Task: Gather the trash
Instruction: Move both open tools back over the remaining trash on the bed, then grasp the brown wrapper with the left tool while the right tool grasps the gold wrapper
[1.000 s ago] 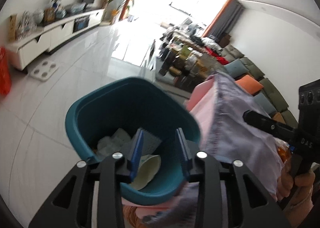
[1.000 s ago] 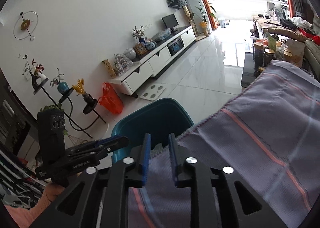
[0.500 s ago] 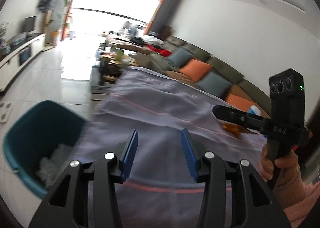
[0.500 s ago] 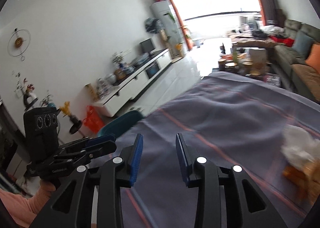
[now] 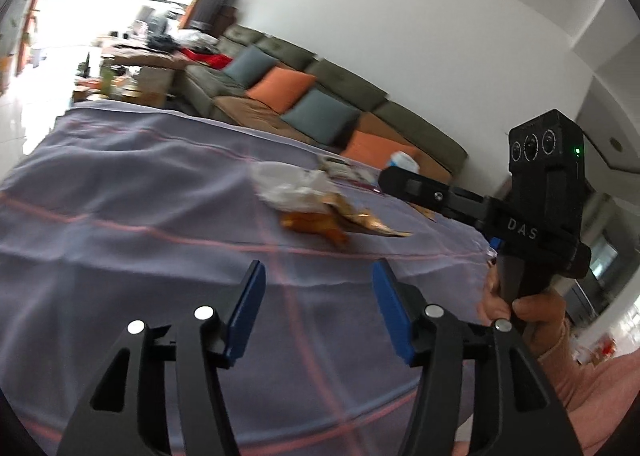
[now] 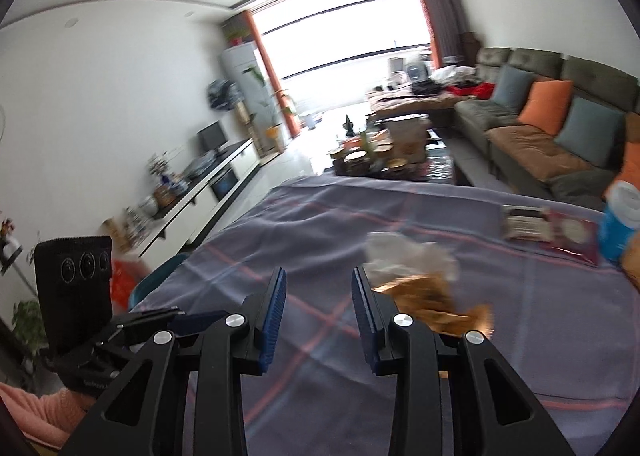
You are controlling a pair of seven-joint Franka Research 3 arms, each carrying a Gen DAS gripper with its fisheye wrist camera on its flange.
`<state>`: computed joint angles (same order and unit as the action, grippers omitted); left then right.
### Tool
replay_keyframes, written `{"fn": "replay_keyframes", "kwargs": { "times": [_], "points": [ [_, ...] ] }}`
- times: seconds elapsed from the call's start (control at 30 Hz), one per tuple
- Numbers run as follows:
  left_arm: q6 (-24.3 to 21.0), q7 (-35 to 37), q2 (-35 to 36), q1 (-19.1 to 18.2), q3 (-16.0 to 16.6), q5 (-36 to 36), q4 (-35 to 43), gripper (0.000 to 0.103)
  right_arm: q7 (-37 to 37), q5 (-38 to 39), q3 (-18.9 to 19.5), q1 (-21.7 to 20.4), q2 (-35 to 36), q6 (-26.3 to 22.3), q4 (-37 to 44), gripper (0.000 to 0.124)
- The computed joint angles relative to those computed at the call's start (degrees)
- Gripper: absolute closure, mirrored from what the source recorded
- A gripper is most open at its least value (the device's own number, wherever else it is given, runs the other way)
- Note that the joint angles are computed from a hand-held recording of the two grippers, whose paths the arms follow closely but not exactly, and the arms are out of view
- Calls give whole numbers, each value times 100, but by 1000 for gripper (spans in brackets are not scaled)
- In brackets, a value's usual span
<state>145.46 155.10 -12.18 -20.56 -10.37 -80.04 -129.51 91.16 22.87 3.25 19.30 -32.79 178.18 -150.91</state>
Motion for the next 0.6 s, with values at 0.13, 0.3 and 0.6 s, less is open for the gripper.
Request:
{"fn": "replay_keyframes", "kwargs": {
  "times": [0.13,0.3,0.6],
  "points": [
    [-220,-302,427,-55,-127,185,431,46,133,-8,23,-278,-237,70,-233,89],
    [-314,-745,1010,-37,-333,546,1039,42,150,58,-165,-289,-431,175,-448,87],
    [-492,-1717,1882,139,-677,1217,1900,42,42,174,-532,-116,-485,290,-636,85]
  ]
}}
